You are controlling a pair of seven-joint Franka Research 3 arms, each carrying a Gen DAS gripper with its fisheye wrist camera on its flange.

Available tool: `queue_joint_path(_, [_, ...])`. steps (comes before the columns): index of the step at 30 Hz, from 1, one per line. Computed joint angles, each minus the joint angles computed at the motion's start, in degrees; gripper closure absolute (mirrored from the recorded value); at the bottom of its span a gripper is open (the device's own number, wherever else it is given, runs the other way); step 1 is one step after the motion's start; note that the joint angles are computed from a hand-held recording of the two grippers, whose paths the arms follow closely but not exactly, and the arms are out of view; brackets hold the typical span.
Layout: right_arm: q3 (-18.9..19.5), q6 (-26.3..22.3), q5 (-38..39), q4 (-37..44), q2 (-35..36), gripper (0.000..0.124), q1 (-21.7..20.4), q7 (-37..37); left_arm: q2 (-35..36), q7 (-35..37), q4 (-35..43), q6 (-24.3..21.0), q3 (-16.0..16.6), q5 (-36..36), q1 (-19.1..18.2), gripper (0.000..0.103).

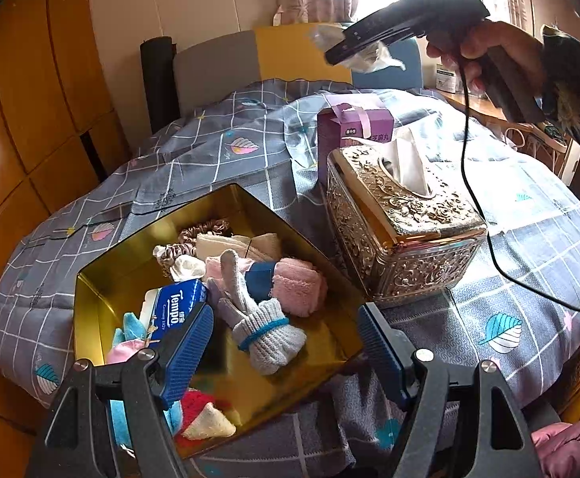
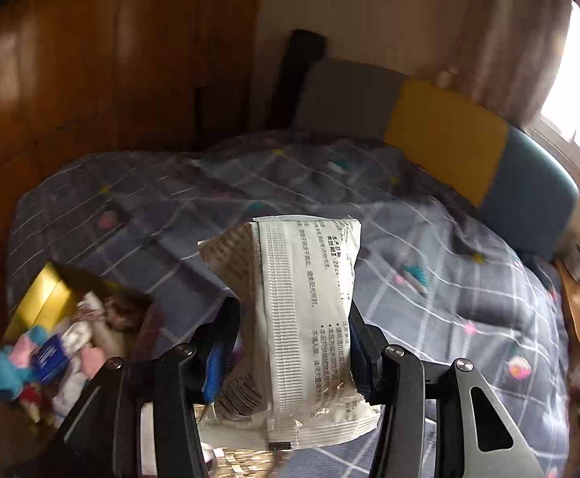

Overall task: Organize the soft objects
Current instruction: 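Carry the white packet over the gold tray with the right gripper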

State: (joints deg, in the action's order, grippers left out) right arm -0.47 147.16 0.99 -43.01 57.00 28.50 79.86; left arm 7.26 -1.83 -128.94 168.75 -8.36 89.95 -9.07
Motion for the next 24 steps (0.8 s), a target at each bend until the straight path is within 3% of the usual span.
queue_joint_path(9, [5.7, 6.8, 3.3, -19.0, -9.5, 0.073, 1.2, -11.6, -1.0, -2.2, -0.9, -0.6, -0.2, 2.2, 0.1, 0.027])
queue_joint_path(24, [9.6, 6.9, 10.3, -31.8, -14.8, 0.073, 1.6, -19.2, -3.6, -7.8, -4.2, -1.3, -0.1, 4.2, 1.9, 0.027])
